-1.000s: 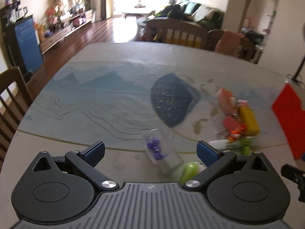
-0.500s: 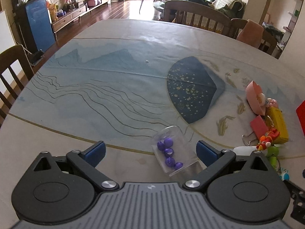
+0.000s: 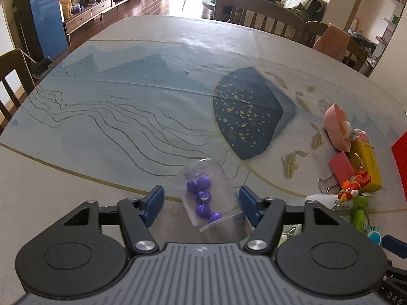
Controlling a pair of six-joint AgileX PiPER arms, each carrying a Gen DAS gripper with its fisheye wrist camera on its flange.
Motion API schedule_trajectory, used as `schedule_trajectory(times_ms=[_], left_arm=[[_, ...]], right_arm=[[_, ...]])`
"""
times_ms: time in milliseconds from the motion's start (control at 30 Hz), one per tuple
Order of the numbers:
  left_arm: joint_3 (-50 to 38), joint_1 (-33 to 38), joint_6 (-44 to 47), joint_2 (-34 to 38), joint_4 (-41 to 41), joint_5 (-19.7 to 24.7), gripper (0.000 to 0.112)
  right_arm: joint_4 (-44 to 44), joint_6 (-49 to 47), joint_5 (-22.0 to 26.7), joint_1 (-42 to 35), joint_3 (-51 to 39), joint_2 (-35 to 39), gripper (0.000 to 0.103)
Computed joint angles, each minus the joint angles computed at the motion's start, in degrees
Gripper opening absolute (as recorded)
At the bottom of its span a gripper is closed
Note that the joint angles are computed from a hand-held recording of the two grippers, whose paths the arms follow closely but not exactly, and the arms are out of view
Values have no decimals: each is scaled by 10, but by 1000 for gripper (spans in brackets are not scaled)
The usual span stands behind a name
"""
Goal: Organize rigid objects
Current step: 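Grasp the clear vial of purple beads with the left gripper while the right gripper grasps the astronaut keychain, then carry the vial and keychain in both grippers over the red box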
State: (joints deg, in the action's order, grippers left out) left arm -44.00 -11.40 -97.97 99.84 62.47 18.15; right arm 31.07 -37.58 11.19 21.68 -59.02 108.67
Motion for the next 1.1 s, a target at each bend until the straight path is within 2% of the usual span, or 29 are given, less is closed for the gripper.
schedule_trajectory(times_ms=[67, 133, 267, 533, 733, 1000, 1100], left_arm=[[0, 3, -1, -1, 1, 0, 54], [-1, 8, 3, -1, -5, -5, 54], [-3, 8, 22, -3, -20, -3, 54], [24, 6, 54, -49, -42, -9, 47], [53, -1, 146, -121, -135, 0, 41], [96, -22, 217, -200, -199, 10, 40], [107, -39, 235, -238, -221, 29, 40]], right_arm=[[17, -18, 0, -1, -1, 1, 45], [62, -64, 7, -5, -2, 0, 35], [88, -82, 19, -11, 0, -5, 27], [175, -149, 31, -38, 38, -59, 26], [229, -191, 56, -66, 73, -126, 26], [237, -201, 91, -101, 134, -231, 26], [225, -194, 110, -118, 146, -268, 26]])
